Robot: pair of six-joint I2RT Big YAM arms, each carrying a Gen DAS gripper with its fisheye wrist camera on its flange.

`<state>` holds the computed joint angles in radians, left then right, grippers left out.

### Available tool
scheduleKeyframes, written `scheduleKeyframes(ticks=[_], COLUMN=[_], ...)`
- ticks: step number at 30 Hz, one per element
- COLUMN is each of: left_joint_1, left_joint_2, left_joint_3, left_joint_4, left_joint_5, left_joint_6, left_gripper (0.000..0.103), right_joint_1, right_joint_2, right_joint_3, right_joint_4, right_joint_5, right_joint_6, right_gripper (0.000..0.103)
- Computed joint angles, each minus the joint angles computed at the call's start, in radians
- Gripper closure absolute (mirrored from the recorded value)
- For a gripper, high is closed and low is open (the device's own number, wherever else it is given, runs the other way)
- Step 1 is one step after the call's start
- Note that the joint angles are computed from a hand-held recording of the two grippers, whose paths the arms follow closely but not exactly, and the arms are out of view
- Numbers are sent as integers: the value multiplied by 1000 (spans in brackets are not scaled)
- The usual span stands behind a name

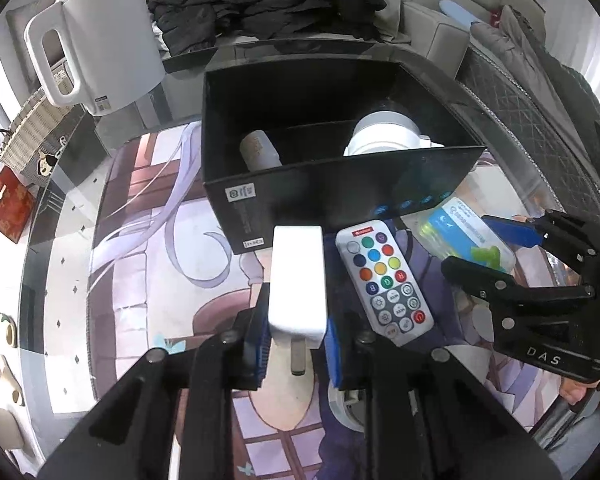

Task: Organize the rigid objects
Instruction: 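Grasp the white plug charger with left gripper while right grasps the earplug box, then carry the charger with left gripper while right carries the earplug box over the box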

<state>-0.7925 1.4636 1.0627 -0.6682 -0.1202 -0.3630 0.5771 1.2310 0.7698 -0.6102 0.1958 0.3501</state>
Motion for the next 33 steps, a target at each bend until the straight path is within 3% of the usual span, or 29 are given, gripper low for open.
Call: scheduleKeyframes(ticks=[11,17,25,33], left_joint_1=[-24,-36,-63,-110], left_joint_2=[-67,-120,-220,-345], left_joint_3=[-26,-45,-99,-187], left_joint_4=[34,80,209,396], left_joint_5=[-31,-63,-183,-343], left_joint_6=[2,15,44,111], left_gripper=[83,83,83,82], right_joint_1=[20,66,161,245], right_joint_2=[-43,-126,-240,-329], right_joint_3=[1,-3,-15,-29], right_joint_4=[4,20,117,196], right_joint_5=[21,63,218,358], right_joint_6=[1,7,-26,-78], right_gripper=[48,48,48,48])
